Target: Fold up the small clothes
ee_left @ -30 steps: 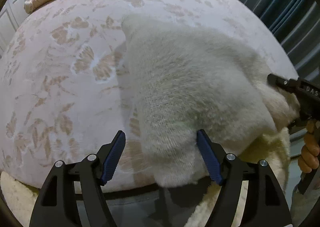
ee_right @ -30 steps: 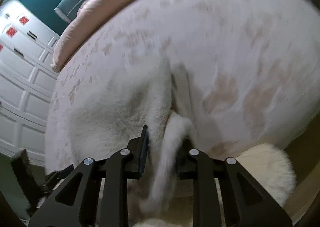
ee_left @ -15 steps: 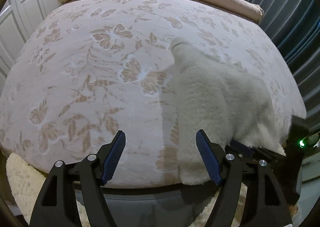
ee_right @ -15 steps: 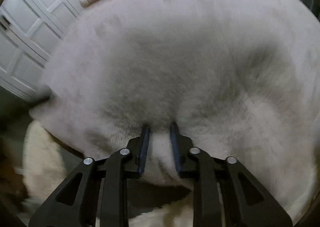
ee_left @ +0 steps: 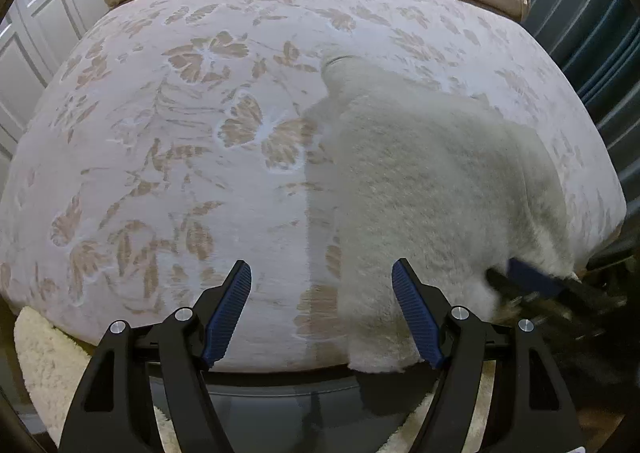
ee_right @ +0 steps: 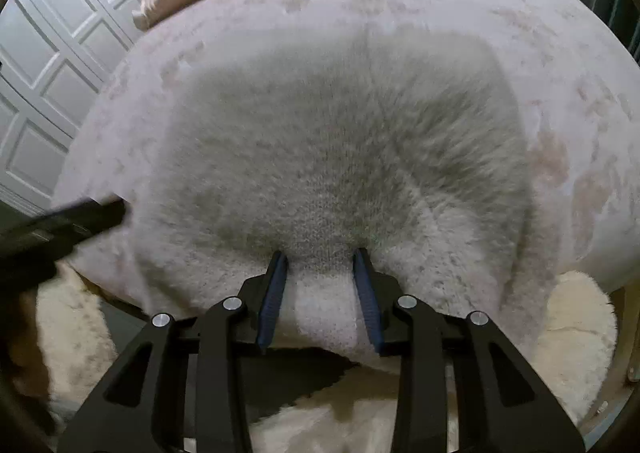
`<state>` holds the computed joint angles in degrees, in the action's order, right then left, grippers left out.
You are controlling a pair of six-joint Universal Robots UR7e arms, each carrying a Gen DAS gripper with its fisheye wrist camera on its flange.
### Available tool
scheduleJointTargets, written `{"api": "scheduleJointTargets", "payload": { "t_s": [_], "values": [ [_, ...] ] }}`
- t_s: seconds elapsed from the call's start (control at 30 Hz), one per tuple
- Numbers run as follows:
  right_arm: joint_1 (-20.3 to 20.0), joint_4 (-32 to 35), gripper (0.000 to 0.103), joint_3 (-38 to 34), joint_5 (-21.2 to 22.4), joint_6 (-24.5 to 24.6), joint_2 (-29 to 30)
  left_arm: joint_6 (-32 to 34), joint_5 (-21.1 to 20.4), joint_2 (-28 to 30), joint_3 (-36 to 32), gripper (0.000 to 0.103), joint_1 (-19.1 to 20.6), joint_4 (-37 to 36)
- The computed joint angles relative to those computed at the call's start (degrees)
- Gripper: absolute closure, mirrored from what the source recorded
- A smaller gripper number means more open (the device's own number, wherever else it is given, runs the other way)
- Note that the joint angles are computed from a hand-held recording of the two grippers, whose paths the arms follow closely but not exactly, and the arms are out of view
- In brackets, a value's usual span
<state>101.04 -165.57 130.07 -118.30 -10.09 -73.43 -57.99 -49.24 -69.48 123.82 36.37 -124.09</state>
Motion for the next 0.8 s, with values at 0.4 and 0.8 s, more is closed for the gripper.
{"api": "scheduleJointTargets", "payload": {
  "t_s": [0.4, 0.8],
  "values": [
    [-7.35, -3.05, 0.058, -4.31, 0.44, 3.63, 0.37, 4.05, -0.24, 6.78, -3.94, 0.030, -0.63, -4.61],
    [-11.50, -3.66, 0.077, -3.17, 3.50, 0.47, -1.33, 6.88, 1.01, 12.54, -7.40, 0.024, -0.33, -3.56]
  ]
}}
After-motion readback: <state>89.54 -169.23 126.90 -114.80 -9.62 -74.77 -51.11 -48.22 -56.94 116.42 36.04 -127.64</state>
